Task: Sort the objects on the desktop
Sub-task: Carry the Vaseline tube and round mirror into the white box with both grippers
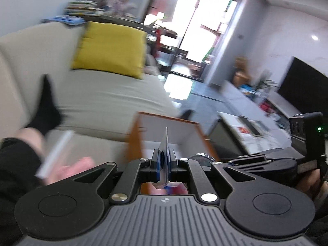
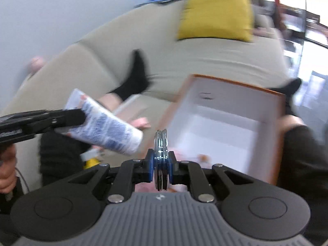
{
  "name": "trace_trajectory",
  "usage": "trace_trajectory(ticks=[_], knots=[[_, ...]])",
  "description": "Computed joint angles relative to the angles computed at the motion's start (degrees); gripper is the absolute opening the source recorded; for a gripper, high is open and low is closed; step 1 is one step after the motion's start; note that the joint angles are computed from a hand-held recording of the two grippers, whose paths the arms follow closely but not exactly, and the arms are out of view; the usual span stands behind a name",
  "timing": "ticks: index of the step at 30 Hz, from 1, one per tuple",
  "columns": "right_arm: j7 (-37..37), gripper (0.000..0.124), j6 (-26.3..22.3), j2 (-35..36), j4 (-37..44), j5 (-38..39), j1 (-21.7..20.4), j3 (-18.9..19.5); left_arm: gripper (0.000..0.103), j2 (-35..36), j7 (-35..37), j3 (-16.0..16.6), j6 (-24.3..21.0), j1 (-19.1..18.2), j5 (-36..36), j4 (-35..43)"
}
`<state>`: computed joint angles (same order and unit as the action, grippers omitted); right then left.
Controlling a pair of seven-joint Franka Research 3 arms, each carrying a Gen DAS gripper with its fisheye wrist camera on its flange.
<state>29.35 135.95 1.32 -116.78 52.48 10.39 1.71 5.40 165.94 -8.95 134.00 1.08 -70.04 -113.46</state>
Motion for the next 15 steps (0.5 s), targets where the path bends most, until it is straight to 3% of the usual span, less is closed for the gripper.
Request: trace_trajectory(ticks=[5,8,11,15], knots=[[7.41,0.014,4.82,1.37,-1.23,-6.5,-1.58,-1.33,0.007,3.58,-4.16,-2.25,-5.44,-2.02,4.39,3.51],[10.67,0.014,4.28,2.04,-1.38,-9.05,-3.0,-2.03,0.007,6.66,-8.5,-3.63,-7.82,-3.15,8.99,6.07],[11.89,0.014,3.24,2.78,-0.95,-9.45,-3.82,-1.93,0.007,9.37,-12.75,-5.06,-7.52,-4.45,14.2,7.75],[13.76,0.014,1.86,5.53,1.22,-11.26,-4.28,-1.48,0.007,10.93,-15.01,-6.78,-3.88,-5.5,18.98,7.67]])
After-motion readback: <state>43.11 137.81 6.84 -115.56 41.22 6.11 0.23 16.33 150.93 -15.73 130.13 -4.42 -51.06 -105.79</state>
